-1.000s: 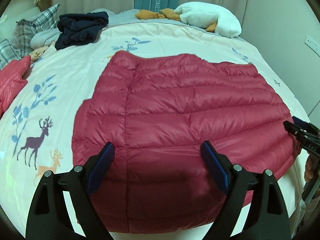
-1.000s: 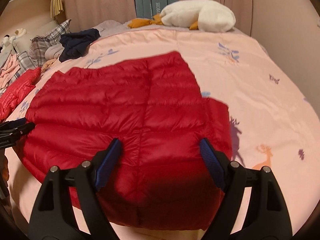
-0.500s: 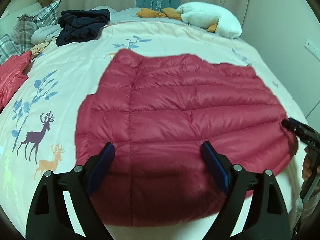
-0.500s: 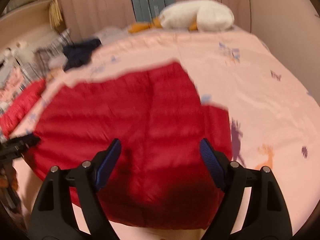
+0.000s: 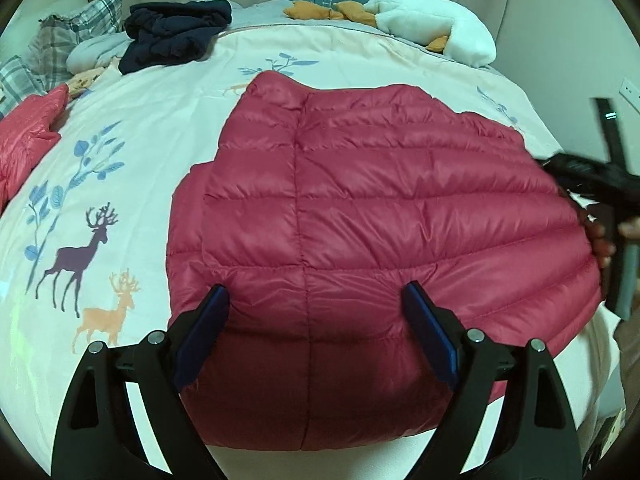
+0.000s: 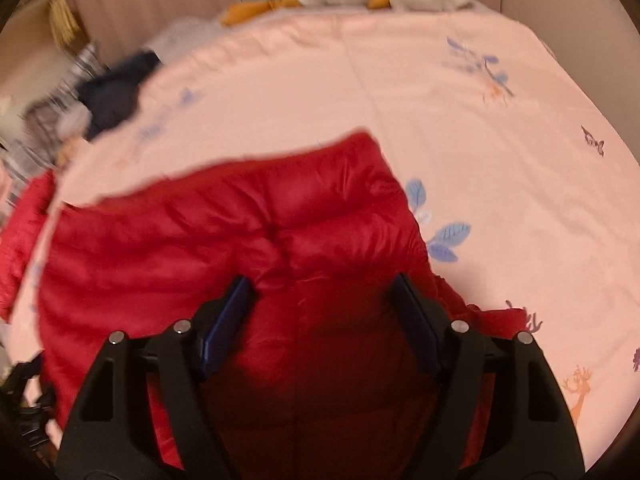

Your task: Fold large clothes

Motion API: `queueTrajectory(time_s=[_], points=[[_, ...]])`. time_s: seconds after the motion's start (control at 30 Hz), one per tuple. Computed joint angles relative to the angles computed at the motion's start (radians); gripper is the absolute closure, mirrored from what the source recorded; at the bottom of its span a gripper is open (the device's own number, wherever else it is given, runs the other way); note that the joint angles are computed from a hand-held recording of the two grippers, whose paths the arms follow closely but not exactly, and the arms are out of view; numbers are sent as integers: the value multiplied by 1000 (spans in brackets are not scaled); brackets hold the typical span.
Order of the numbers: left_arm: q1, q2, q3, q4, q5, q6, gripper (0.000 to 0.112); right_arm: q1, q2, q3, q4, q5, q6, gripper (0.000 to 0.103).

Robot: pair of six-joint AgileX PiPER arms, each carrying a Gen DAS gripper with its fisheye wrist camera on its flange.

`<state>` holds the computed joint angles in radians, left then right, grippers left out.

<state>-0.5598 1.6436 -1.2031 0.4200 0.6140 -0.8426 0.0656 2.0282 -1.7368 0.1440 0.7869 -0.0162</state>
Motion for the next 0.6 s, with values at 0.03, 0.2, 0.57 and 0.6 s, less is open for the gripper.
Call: queueTrajectory(time_s=[0.03, 0.2, 0.57, 0.6], points=[[5, 0, 1, -15, -7, 12, 23, 6, 14, -18, -18, 11, 13, 27], [21, -1, -4, -60, -14, 49, 23, -3, -6, -26, -8, 27, -11, 27], [237, 16, -138, -474, -63, 413, 23, 64, -31, -116, 245, 56, -474, 27], [251, 51, -179, -505, -46, 437, 23, 81, 9, -190, 238, 98, -485, 27]])
